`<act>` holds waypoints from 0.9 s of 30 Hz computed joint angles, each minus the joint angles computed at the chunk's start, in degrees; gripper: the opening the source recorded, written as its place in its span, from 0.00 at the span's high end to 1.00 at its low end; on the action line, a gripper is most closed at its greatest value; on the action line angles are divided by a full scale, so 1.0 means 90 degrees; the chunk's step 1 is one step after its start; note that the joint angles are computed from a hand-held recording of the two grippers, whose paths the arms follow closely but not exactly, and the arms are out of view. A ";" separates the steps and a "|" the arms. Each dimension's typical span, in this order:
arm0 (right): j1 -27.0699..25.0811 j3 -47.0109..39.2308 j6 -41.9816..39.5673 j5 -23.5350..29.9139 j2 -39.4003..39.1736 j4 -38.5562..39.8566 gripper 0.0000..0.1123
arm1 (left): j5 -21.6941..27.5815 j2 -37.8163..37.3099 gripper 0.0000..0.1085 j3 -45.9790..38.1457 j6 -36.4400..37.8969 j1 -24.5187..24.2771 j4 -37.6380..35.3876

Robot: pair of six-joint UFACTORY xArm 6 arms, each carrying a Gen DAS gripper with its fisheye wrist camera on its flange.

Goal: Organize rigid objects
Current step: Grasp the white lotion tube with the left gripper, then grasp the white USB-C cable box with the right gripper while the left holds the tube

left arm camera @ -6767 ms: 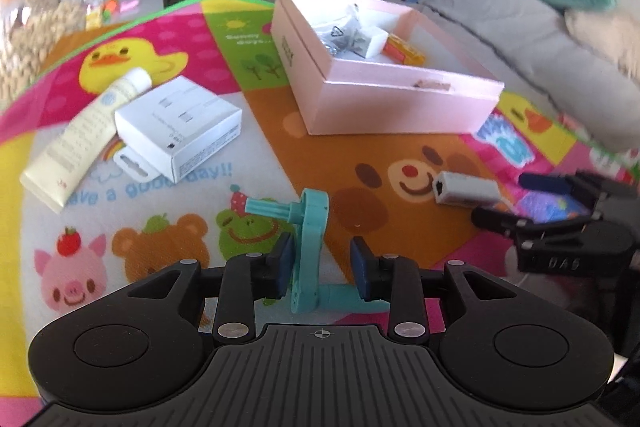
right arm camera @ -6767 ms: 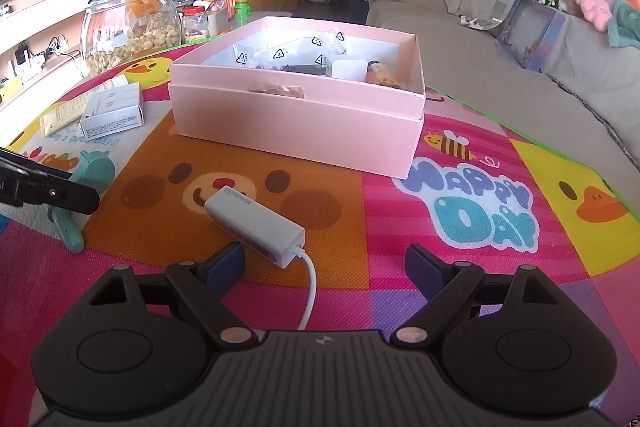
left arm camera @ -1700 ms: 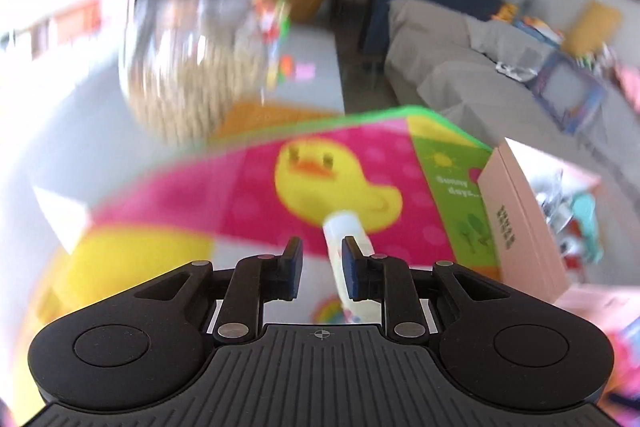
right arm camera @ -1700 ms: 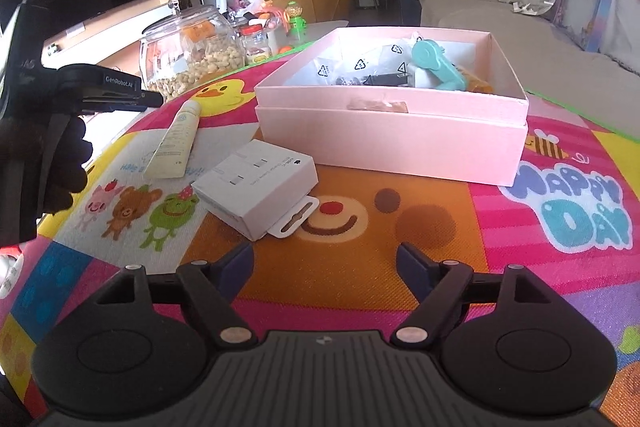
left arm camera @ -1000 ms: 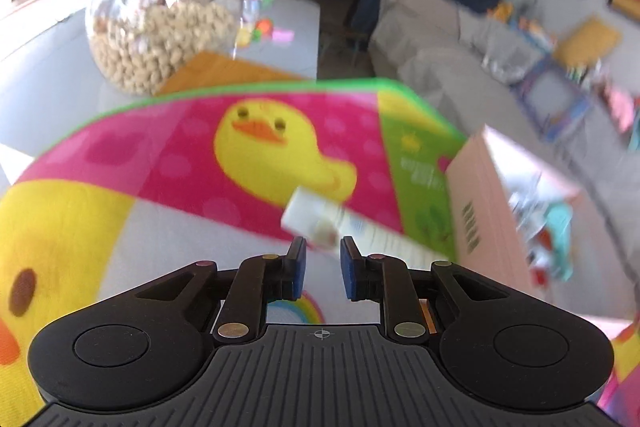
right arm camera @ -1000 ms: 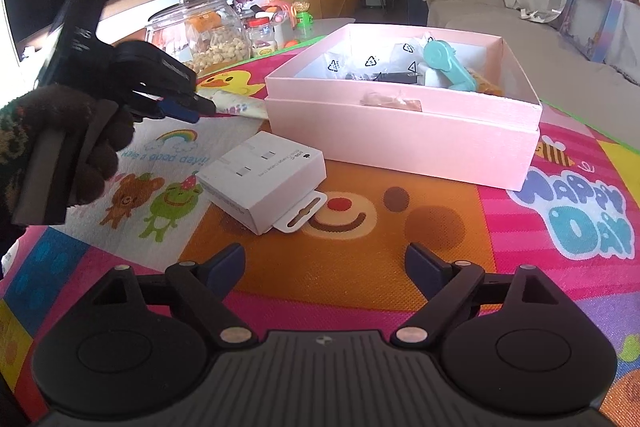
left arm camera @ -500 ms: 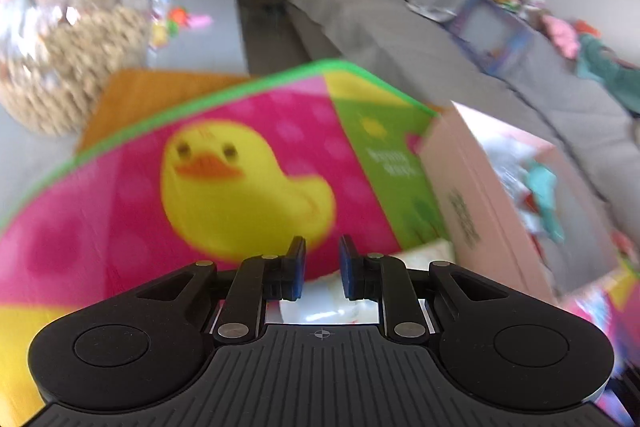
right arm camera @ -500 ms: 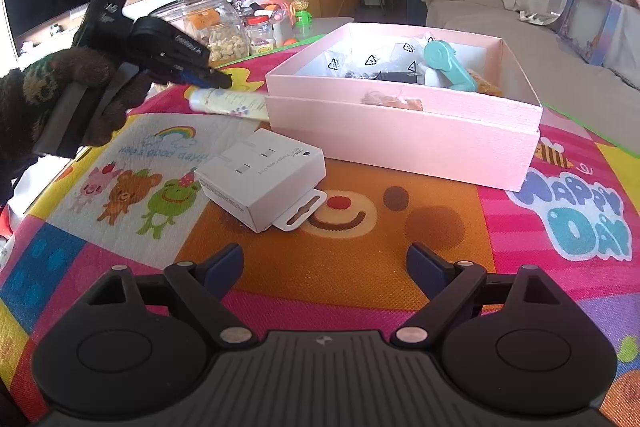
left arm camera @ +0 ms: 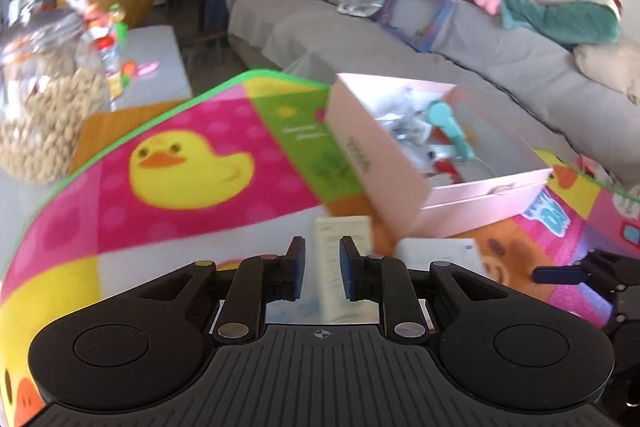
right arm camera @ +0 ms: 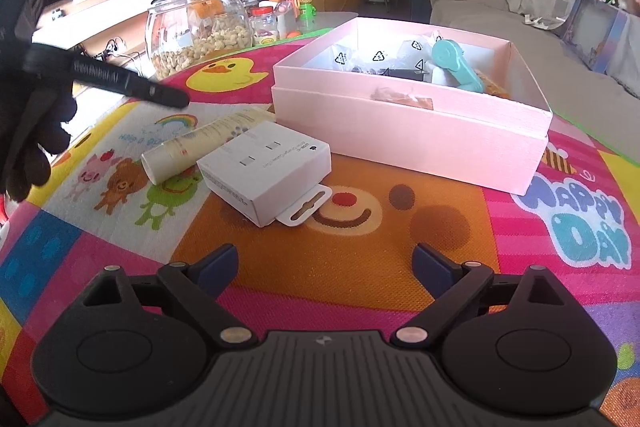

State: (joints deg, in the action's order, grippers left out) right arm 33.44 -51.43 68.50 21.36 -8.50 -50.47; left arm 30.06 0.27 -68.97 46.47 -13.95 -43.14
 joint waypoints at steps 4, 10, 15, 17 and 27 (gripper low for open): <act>0.0007 0.0002 -0.0005 0.0016 0.0000 -0.0011 0.16 | -0.0645 0.0059 0.78 0.0224 -0.1229 -0.0413 0.1813; -0.0034 0.0057 -0.0009 -0.0094 -0.0034 0.0020 0.15 | -0.0969 0.0118 0.78 0.0391 -0.0843 -0.0592 0.1588; -0.0143 0.0134 -0.0278 -0.0375 -0.0048 0.0308 0.12 | -0.0411 0.0266 0.66 0.0212 -0.1209 -0.0562 0.1958; -0.0230 0.0217 -0.0563 -0.0625 -0.0065 0.0624 0.08 | -0.0614 0.0262 0.65 0.0334 -0.1203 -0.0567 0.1816; -0.0127 0.0093 -0.1016 -0.0371 -0.0005 0.0981 0.08 | -0.1938 -0.0331 0.69 0.1452 0.0149 -0.0857 -0.0383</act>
State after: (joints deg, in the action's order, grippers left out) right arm 32.31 -50.60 59.35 18.01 -8.55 -41.64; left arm 12.62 -2.71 -55.90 47.81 -21.66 -46.59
